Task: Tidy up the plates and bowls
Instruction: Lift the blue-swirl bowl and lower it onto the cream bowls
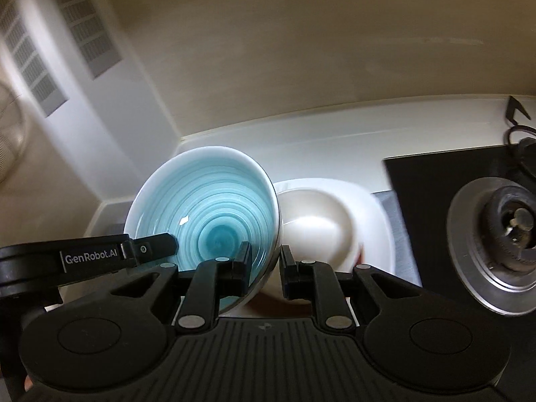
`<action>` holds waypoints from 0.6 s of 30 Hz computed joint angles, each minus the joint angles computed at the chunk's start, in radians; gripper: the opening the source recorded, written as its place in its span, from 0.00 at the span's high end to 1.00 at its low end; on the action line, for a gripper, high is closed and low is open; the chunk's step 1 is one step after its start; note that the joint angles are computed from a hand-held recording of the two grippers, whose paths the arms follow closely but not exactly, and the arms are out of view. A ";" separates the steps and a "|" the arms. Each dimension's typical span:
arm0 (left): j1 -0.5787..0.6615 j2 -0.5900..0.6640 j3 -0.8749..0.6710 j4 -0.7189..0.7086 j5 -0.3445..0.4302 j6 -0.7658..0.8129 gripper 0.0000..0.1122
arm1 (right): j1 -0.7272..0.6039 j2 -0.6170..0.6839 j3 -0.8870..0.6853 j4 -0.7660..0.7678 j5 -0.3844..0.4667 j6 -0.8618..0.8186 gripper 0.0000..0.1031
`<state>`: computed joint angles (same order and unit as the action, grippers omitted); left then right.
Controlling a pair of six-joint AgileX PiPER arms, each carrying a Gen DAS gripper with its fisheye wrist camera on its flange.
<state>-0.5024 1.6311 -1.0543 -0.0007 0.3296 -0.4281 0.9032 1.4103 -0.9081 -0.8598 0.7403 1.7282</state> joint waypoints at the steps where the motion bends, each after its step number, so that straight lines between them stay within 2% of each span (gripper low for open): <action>1: -0.006 0.026 -0.024 -0.013 0.006 0.012 0.91 | -0.020 -0.005 0.010 0.002 -0.008 -0.012 0.82; 6: -0.039 0.133 -0.134 0.020 0.046 -0.017 0.91 | -0.099 -0.007 0.042 0.030 -0.046 -0.056 0.82; 12: -0.039 0.217 -0.207 -0.015 0.098 0.012 0.91 | -0.193 0.019 0.073 0.074 -0.129 -0.097 0.83; 15: -0.059 0.231 -0.222 0.060 0.093 -0.054 0.92 | -0.214 0.032 0.083 0.085 -0.157 -0.102 0.83; 18: -0.051 0.235 -0.229 0.049 0.100 -0.040 0.92 | -0.211 0.042 0.073 0.072 -0.146 -0.104 0.83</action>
<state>-0.5530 1.8662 -1.2835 0.0478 0.4294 -0.4679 0.6919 1.4519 -0.8349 -0.7874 0.5942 1.6241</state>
